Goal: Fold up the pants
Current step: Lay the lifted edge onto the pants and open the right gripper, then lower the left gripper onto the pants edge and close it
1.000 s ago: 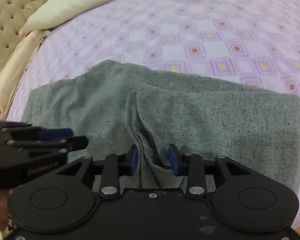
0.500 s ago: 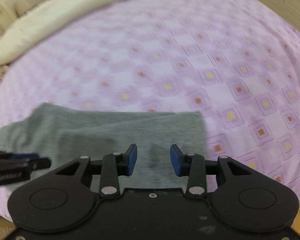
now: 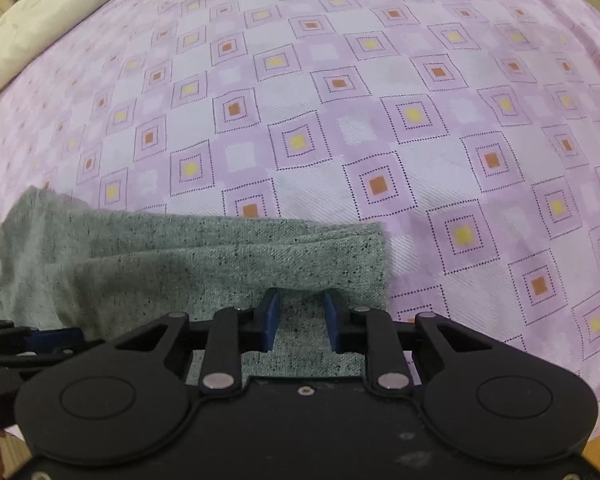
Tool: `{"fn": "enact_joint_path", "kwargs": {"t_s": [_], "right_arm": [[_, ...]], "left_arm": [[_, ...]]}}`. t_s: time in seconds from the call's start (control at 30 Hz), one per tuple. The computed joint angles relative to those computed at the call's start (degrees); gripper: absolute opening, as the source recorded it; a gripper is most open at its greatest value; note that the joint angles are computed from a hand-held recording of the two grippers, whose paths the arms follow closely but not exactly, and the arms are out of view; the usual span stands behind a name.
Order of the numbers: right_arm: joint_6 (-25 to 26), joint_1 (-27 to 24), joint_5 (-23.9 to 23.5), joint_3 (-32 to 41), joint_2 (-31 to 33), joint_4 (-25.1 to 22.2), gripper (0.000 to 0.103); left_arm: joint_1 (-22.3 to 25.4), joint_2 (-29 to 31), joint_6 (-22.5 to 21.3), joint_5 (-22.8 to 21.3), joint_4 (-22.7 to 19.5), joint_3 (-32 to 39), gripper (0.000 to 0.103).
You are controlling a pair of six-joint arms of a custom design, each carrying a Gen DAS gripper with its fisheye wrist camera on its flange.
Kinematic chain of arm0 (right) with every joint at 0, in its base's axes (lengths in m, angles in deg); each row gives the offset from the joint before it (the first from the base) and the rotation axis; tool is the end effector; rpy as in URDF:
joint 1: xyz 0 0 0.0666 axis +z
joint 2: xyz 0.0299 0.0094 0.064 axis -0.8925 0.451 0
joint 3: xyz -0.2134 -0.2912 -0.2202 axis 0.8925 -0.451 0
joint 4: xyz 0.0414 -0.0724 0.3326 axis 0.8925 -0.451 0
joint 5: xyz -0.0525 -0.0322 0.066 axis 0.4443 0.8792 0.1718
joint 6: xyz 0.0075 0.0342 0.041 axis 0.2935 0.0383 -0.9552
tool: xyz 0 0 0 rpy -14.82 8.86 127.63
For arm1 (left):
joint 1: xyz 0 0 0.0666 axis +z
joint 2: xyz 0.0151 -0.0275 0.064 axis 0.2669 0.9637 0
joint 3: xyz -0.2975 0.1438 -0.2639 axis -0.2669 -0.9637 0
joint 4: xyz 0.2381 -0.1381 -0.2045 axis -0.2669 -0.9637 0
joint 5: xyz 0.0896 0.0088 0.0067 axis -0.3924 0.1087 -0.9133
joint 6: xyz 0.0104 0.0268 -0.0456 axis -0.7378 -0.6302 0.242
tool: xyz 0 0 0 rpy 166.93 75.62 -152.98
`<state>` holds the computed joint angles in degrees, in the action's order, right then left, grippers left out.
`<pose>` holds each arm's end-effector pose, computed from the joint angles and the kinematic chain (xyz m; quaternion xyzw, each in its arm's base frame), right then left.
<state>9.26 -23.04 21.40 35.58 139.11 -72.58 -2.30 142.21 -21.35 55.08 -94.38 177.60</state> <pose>0.3908 0.3230 0.3908 0.1575 0.9782 0.0489 0.1259 0.4431 -0.1436 0.4171 0.1974 0.9783 -0.0202 0.0590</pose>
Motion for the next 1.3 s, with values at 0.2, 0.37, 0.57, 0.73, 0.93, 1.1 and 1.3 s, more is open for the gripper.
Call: {"fn": "enact_joint_path", "kwargs": {"t_s": [0.2,0.37,0.57,0.73,0.93,1.1,1.3], "right_arm": [[2.5,3.2,1.0,-2.8,-5.2,0.6,0.020],[0.1,7.7,-1.3,-7.6,-7.3,-0.2,0.020],[-1.2,9.0,-0.6,-9.0,-7.9,0.5,0.020],[-0.7,10.0,2.2,-7.0,-9.5,2.0,0.021],[0.9,12.4,4.4,-1.5,-7.2,3.6,0.021],[-1.0,14.6,5.1,6.0,-1.4,2.7,0.021],[-4.5,17.5,6.0,21.4,8.6,-4.2,0.021]], "left_arm": [[1.2,-5.8,0.7,-0.7,0.6,-6.5,0.038],[1.0,-8.9,0.7,-1.7,3.8,-11.1,0.039],[0.6,-10.9,2.5,-3.2,4.0,-10.8,0.039],[5.4,-15.1,2.0,-4.5,3.1,-10.3,0.041],[17.5,-16.0,-4.8,-5.8,4.3,-8.5,0.042],[28.9,-13.3,-15.2,-2.3,7.7,-6.4,0.042],[38.9,-6.6,-27.0,3.0,8.7,-0.4,0.042]]}}
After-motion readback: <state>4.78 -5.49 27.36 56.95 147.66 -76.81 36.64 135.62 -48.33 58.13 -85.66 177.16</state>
